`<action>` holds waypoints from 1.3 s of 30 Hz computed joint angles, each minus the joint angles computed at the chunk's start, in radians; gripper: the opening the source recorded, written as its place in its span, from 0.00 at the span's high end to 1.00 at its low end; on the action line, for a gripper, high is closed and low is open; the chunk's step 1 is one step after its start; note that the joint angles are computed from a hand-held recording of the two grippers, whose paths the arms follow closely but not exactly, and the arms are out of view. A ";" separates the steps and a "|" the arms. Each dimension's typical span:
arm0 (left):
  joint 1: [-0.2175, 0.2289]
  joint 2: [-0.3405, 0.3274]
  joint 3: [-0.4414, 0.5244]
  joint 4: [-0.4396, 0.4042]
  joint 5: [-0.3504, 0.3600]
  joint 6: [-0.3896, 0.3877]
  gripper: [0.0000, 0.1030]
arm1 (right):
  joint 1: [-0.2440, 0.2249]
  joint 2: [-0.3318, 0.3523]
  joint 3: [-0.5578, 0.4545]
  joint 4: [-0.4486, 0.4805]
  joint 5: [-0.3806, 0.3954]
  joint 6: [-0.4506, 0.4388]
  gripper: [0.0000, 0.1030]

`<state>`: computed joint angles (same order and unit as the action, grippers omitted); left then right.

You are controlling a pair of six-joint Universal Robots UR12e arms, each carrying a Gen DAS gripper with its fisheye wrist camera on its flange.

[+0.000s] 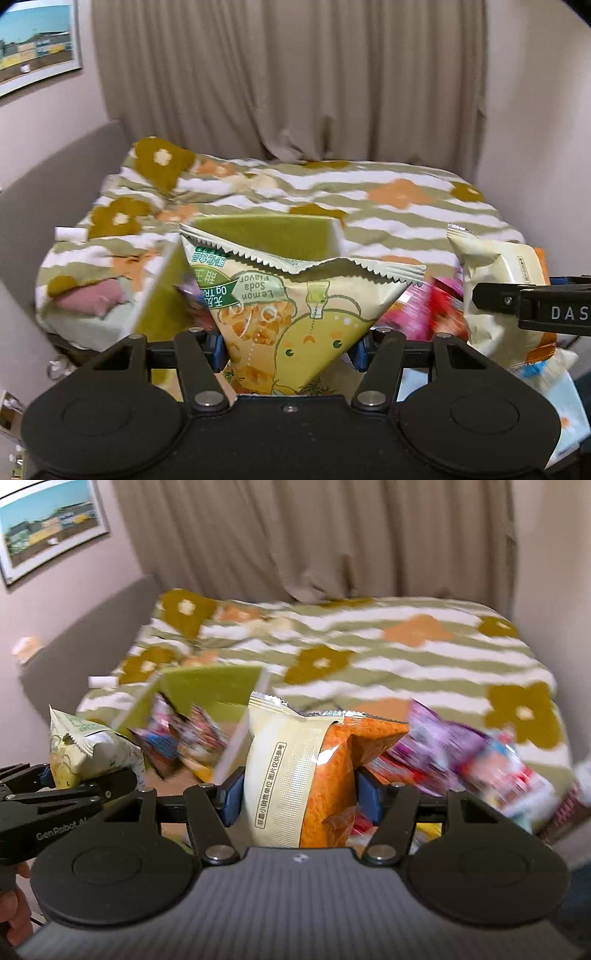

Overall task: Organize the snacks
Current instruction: 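Drop the lemon cracker bag and orange-white bag into the box with both tools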

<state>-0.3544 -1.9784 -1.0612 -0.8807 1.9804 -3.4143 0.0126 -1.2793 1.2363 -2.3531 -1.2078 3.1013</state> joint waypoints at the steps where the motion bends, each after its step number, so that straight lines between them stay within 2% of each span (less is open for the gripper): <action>1: 0.010 -0.001 0.004 -0.005 0.001 0.000 0.39 | 0.012 0.013 -0.020 0.000 0.002 0.001 0.26; 8: 0.080 -0.018 0.027 -0.062 -0.025 0.019 0.39 | 0.086 0.112 -0.155 0.060 0.007 -0.001 0.26; 15: 0.139 -0.050 0.038 -0.138 -0.128 0.086 0.37 | 0.142 0.194 -0.254 0.139 -0.047 0.013 0.26; 17: 0.154 -0.057 0.035 -0.156 -0.171 0.102 0.32 | 0.154 0.209 -0.270 0.155 -0.073 0.018 0.26; 19: 0.164 -0.056 0.023 -0.159 -0.204 0.109 0.07 | 0.163 0.219 -0.279 0.164 -0.099 0.026 0.26; 21: 0.169 -0.043 -0.006 -0.130 -0.209 0.118 0.02 | 0.167 0.224 -0.282 0.171 -0.118 0.035 0.26; 27: 0.185 -0.004 -0.059 -0.091 -0.264 0.125 0.02 | 0.175 0.220 -0.270 0.164 -0.143 0.056 0.26; 33: 0.190 0.026 -0.094 -0.050 -0.256 0.139 0.02 | 0.178 0.212 -0.257 0.148 -0.132 0.057 0.25; 39: 0.190 0.033 -0.101 -0.039 -0.239 0.130 0.02 | 0.189 0.247 -0.308 0.182 -0.141 0.053 0.25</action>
<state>-0.1642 -1.9453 -1.1623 -0.9197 1.7412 -3.2839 0.2015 -1.0322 0.9282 -2.1707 -1.3486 3.1544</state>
